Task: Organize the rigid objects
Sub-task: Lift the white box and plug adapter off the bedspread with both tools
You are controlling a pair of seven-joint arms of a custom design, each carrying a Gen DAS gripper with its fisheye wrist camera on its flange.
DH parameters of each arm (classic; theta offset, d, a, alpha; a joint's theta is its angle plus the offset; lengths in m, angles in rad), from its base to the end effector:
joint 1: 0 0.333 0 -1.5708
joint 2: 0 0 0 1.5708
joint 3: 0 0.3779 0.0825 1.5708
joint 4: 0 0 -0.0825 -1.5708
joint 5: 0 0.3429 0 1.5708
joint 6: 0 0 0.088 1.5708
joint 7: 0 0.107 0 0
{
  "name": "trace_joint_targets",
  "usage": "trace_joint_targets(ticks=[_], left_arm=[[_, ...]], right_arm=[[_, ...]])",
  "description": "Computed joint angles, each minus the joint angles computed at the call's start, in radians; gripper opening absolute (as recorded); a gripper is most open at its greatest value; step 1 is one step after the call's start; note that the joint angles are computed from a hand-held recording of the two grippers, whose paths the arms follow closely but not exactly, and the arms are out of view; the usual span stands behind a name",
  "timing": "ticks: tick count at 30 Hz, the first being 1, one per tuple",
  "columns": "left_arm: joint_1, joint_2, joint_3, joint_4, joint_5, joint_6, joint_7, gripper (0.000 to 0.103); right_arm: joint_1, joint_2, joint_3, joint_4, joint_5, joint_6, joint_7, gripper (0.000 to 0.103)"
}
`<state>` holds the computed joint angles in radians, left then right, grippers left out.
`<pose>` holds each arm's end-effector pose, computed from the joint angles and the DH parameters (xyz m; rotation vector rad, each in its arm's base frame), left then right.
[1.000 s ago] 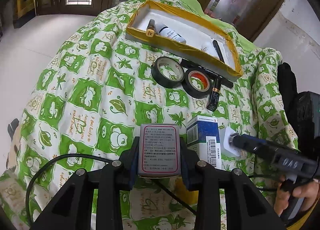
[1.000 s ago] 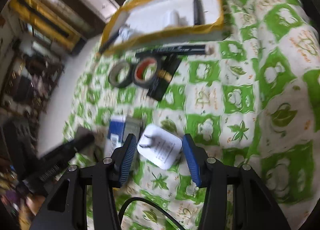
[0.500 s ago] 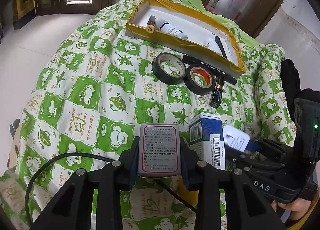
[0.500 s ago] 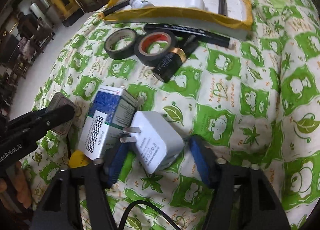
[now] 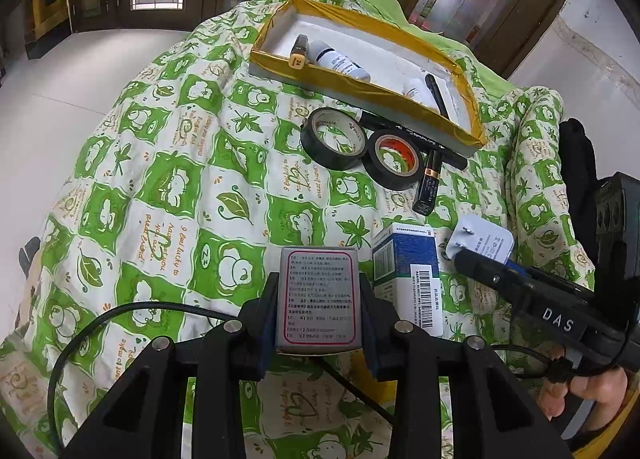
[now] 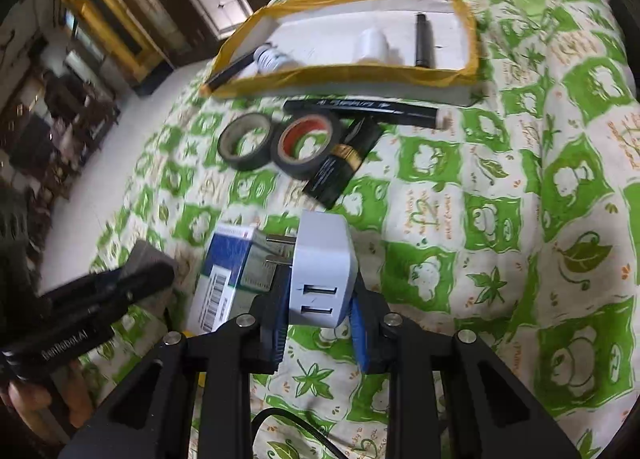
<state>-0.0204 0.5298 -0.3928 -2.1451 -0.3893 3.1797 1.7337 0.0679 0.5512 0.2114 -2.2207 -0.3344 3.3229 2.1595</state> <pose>0.5845 -0.1896 0.3084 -1.9876 2.1535 -0.8330 0.5669 0.1856 0.2847 -1.7988 1.8446 -0.1818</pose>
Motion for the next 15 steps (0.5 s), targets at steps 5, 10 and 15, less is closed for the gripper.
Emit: trace_joint_targets(ticks=[5, 10, 15], left_arm=[[0.000, -0.001, -0.002, -0.001, 0.001, 0.002, -0.003, 0.036], [0.014, 0.001, -0.018, -0.004, 0.001, 0.013, -0.002, 0.036], [0.037, 0.004, -0.044, -0.009, 0.004, 0.033, -0.002, 0.036]], right_arm=[[0.012, -0.010, -0.015, -0.011, 0.005, 0.012, 0.004, 0.025], [0.024, -0.013, -0.034, -0.019, 0.009, 0.037, 0.013, 0.025], [-0.005, -0.026, -0.015, -0.044, -0.007, 0.069, 0.034, 0.026]])
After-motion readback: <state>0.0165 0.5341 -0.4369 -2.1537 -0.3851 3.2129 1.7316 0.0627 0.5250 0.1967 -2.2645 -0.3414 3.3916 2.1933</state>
